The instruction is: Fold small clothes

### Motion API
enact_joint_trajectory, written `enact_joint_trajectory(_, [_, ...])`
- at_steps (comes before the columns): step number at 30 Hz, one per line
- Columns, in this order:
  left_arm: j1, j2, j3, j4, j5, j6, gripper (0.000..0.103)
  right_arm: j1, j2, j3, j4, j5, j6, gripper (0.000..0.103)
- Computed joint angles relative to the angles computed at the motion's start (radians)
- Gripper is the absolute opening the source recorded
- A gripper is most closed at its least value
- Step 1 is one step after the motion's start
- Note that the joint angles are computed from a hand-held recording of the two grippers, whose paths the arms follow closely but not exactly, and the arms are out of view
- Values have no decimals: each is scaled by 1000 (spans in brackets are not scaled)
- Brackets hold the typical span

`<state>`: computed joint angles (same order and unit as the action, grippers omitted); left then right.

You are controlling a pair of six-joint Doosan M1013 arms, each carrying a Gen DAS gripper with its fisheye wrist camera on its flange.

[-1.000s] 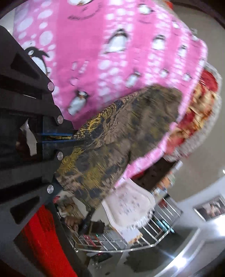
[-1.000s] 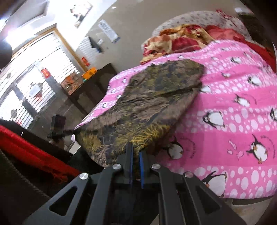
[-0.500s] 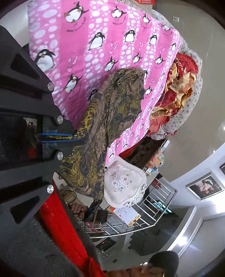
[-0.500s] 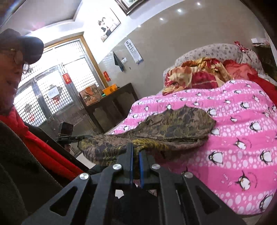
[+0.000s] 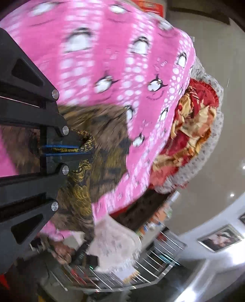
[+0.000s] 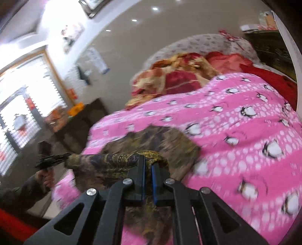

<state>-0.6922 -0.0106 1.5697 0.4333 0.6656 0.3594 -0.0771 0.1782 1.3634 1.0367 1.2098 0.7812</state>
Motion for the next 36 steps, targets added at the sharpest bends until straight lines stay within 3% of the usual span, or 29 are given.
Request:
enact_joint_trajectory(3, [68,61,-51,-92,36,113,0,67,86,-90,-116,-84,153,5])
enact_joint_trajectory(11, [156,174,-114,-236,127,236,0,154,234,-241,-369,-106,407,6])
enact_joint_trajectory(13, [162,190,-111,-268,148,244,0,161,256,-255,-404,-79,461,6])
enact_joint_trajectory(15, [157,183,-90,-241,120,220,0,160,264,-252,-403,-82,484,6])
enact_joint_trajectory(20, [154,156,-86,-237,151,223,0,131,256,-239,-307,-66,482,17])
enact_joint_trajectory(22, [130,147,-104,-121,234,150,15,119,229,-219,-292,-100,462,26])
enact_joint_trajectory(25, [87,121,-104,50,307,-42,17,109,190,-205,-302,-138,439,30])
enact_joint_trajectory(26, [64,111,-99,103,295,-87,17,112,182,-208,-325,-143,434,30])
enact_joint_trajectory(28, [23,111,-102,138,241,-65,17,138,173,-220,-407,-127,422,30])
enact_joint_trajectory(30, [-14,141,-126,95,217,43,17,172,179,-238,-481,-86,418,29])
enact_joint_trajectory(32, [-53,175,-141,108,277,83,17,222,185,-246,-600,-74,445,29])
enact_joint_trajectory(34, [-83,196,-117,104,365,74,10,255,188,-238,-678,-76,479,29])
enact_joint_trajectory(36, [-128,167,-53,207,355,-5,9,271,199,-230,-704,-59,509,29])
